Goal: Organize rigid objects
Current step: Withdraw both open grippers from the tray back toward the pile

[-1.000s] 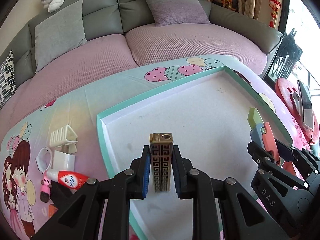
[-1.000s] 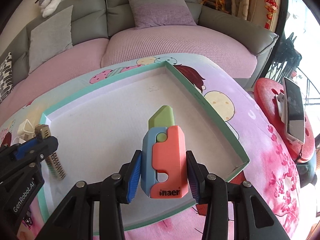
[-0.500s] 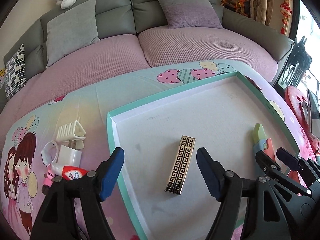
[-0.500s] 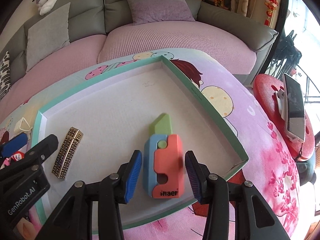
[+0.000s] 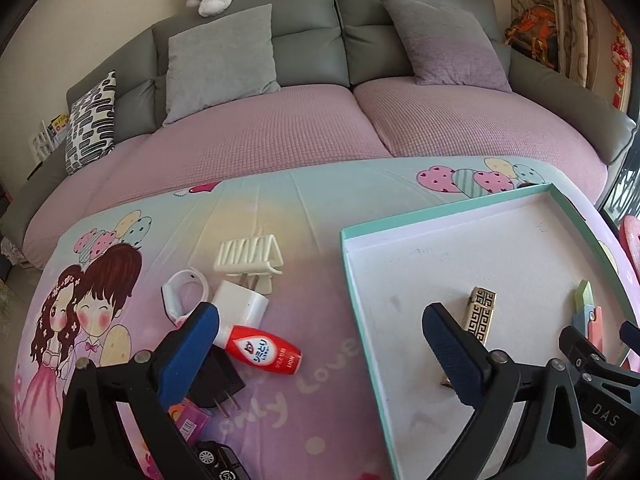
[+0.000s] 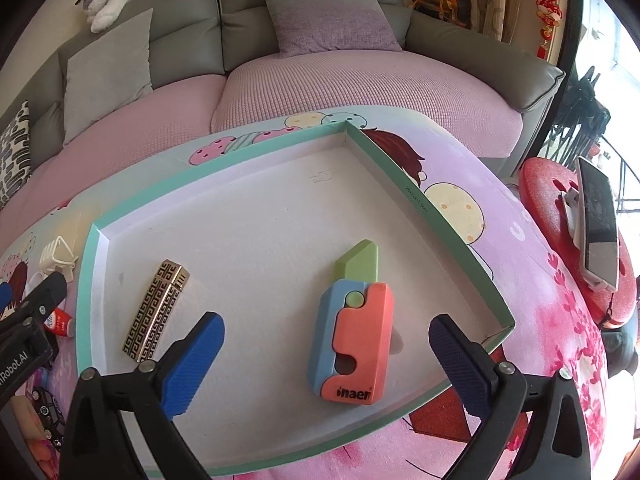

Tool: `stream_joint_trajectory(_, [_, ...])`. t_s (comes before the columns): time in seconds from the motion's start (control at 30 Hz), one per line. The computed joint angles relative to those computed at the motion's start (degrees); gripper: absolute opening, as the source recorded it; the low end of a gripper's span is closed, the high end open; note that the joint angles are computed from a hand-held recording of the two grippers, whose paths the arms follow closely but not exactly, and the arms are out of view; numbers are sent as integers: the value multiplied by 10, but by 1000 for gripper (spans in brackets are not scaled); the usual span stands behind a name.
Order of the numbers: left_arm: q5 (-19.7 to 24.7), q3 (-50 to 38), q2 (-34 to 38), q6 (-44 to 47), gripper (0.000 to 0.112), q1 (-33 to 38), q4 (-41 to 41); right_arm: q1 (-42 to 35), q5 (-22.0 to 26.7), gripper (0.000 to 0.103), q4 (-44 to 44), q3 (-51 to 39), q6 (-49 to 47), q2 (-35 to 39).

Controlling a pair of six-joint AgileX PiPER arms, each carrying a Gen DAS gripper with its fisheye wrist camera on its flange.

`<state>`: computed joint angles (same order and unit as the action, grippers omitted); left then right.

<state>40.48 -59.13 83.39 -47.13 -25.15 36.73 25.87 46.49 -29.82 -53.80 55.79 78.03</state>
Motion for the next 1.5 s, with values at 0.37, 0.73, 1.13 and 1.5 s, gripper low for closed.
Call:
stream_joint_trajectory(0.37, [-36,47,-53,50,102,77,-72,45,5,103,-3,-24,-7,25])
stream_joint_trajectory(0.73, [-65,98,-138,82,102,179,-101,113,-23,103,-11,-54,-2,34])
stream_joint_trajectory(1.13, [-73,132,-200,274,102,355,-257,188,-49,103,18,-102,-40,76])
stream_joint_trajectory(1.5, [-48,174,-232,567,102,547,-502,270,-63,103,66,-156,-99,127])
